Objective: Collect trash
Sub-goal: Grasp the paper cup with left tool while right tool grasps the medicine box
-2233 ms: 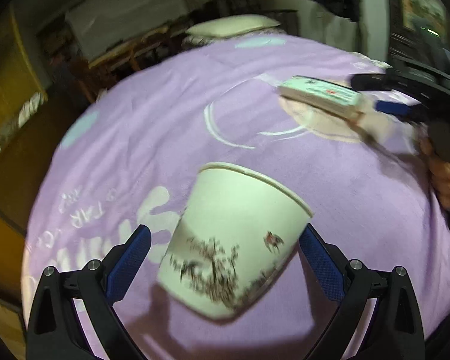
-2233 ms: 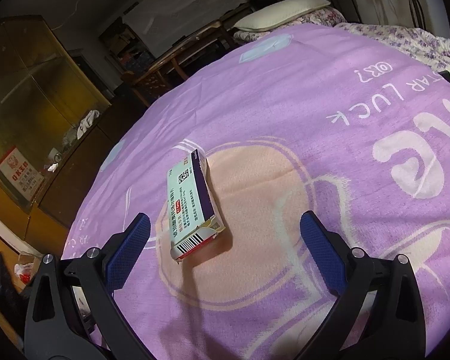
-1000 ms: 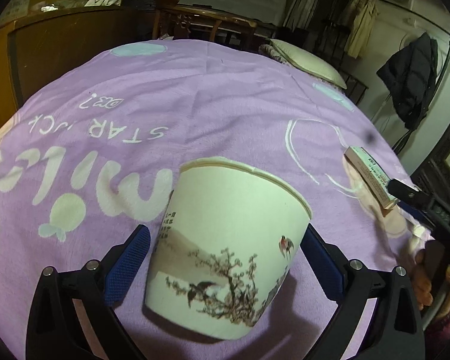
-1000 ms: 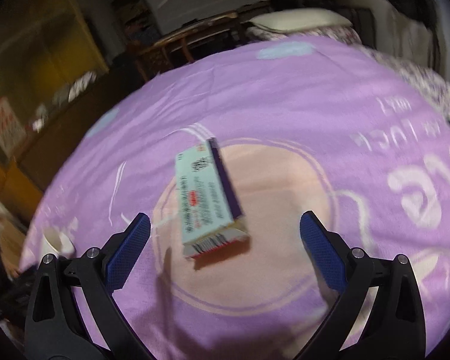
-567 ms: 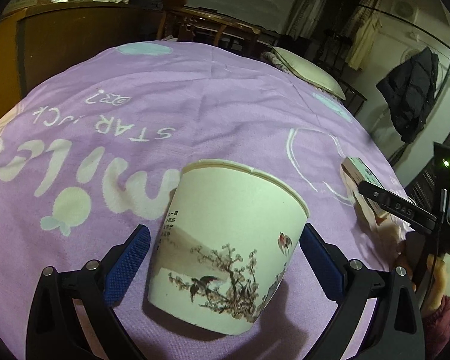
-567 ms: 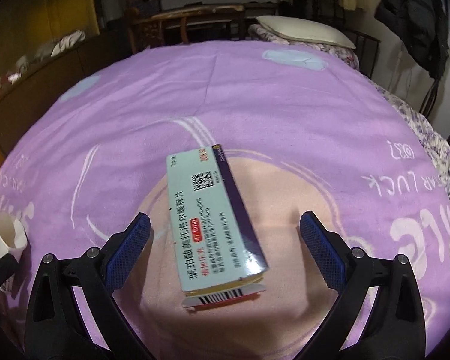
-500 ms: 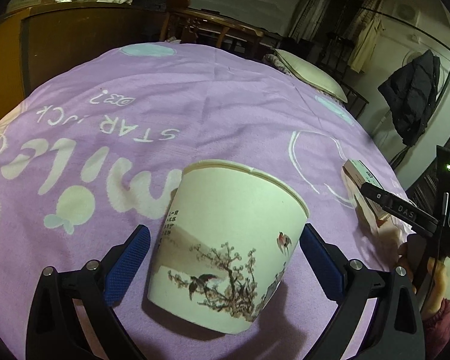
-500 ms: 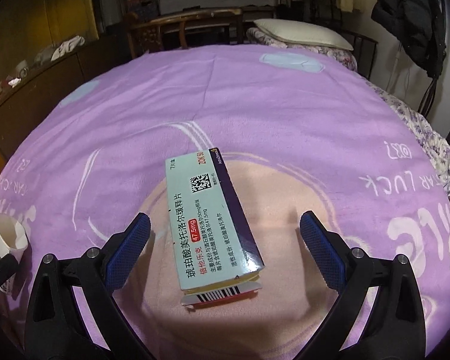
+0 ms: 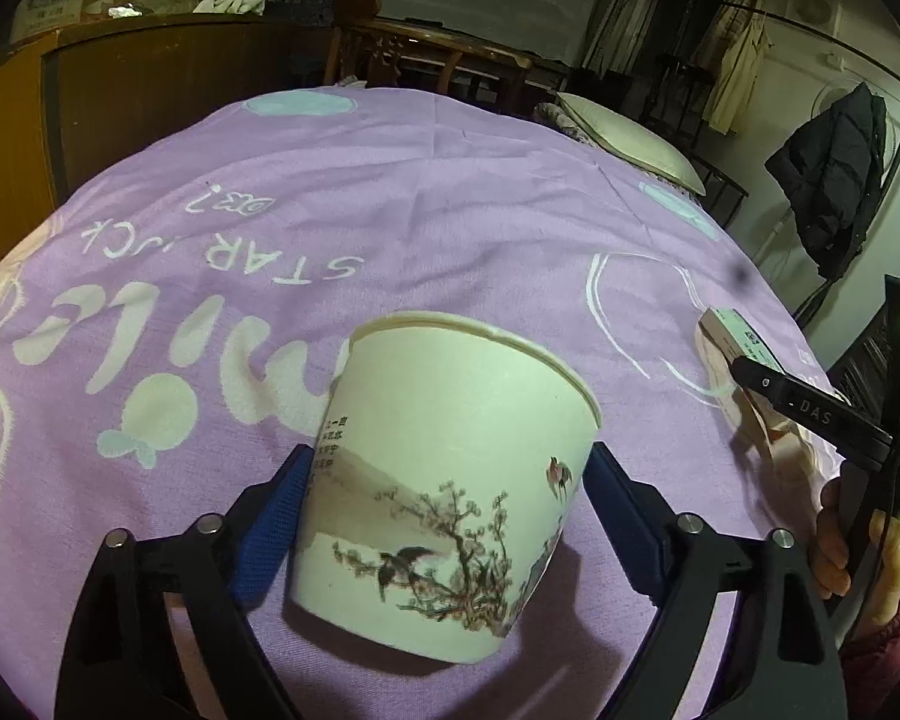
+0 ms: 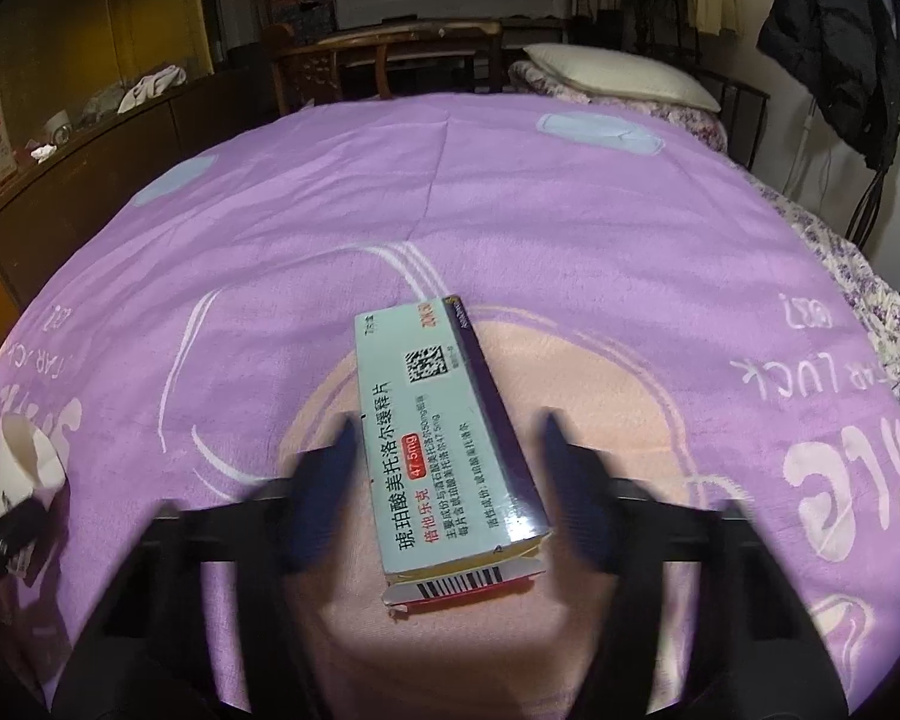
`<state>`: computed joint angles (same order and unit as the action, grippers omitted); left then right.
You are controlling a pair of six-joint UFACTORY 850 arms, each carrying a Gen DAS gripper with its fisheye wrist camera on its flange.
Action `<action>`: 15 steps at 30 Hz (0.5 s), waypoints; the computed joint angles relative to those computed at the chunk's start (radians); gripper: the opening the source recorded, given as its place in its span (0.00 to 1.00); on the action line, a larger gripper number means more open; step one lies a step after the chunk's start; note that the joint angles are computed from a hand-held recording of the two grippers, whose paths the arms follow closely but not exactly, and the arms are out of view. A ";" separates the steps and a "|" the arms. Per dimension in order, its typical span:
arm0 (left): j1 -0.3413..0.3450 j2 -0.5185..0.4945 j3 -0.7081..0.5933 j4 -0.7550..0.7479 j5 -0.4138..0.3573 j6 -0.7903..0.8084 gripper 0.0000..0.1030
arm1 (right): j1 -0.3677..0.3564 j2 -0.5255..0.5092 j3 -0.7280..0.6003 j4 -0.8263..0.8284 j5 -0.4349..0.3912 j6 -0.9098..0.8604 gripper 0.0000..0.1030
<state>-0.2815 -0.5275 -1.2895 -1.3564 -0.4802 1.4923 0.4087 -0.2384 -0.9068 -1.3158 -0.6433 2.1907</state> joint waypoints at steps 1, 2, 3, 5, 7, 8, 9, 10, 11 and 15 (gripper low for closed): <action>0.001 0.004 0.006 -0.025 0.000 0.023 0.84 | 0.002 0.000 0.001 -0.007 -0.003 0.007 0.48; 0.002 0.011 0.016 -0.061 0.004 0.058 0.84 | 0.006 0.000 0.001 -0.014 -0.008 0.014 0.48; 0.003 0.016 0.024 -0.086 0.007 0.084 0.84 | 0.007 -0.001 0.001 -0.018 -0.011 0.017 0.48; 0.001 0.032 0.045 -0.139 0.022 0.143 0.84 | 0.009 0.000 0.003 -0.016 -0.015 0.021 0.47; 0.000 0.053 0.067 -0.176 0.033 0.187 0.84 | 0.015 0.003 0.005 -0.018 -0.022 0.034 0.45; 0.001 0.065 0.078 -0.177 0.032 0.195 0.84 | 0.022 0.009 0.011 -0.028 -0.029 0.051 0.44; 0.003 0.076 0.087 -0.177 0.030 0.200 0.84 | 0.032 0.017 0.020 -0.046 -0.036 0.083 0.43; 0.005 0.089 0.098 -0.179 0.031 0.208 0.84 | 0.041 0.026 0.030 -0.066 -0.039 0.116 0.43; 0.007 0.104 0.111 -0.188 0.034 0.223 0.84 | 0.056 0.033 0.039 -0.085 -0.044 0.151 0.43; 0.023 0.181 0.169 -0.239 0.039 0.295 0.84 | 0.117 0.054 0.057 -0.112 -0.072 0.224 0.43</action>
<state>-0.2583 -0.3463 -1.1203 -1.5953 -0.4414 1.7868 0.5255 -0.1843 -0.8501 -1.4275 -0.7158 2.4150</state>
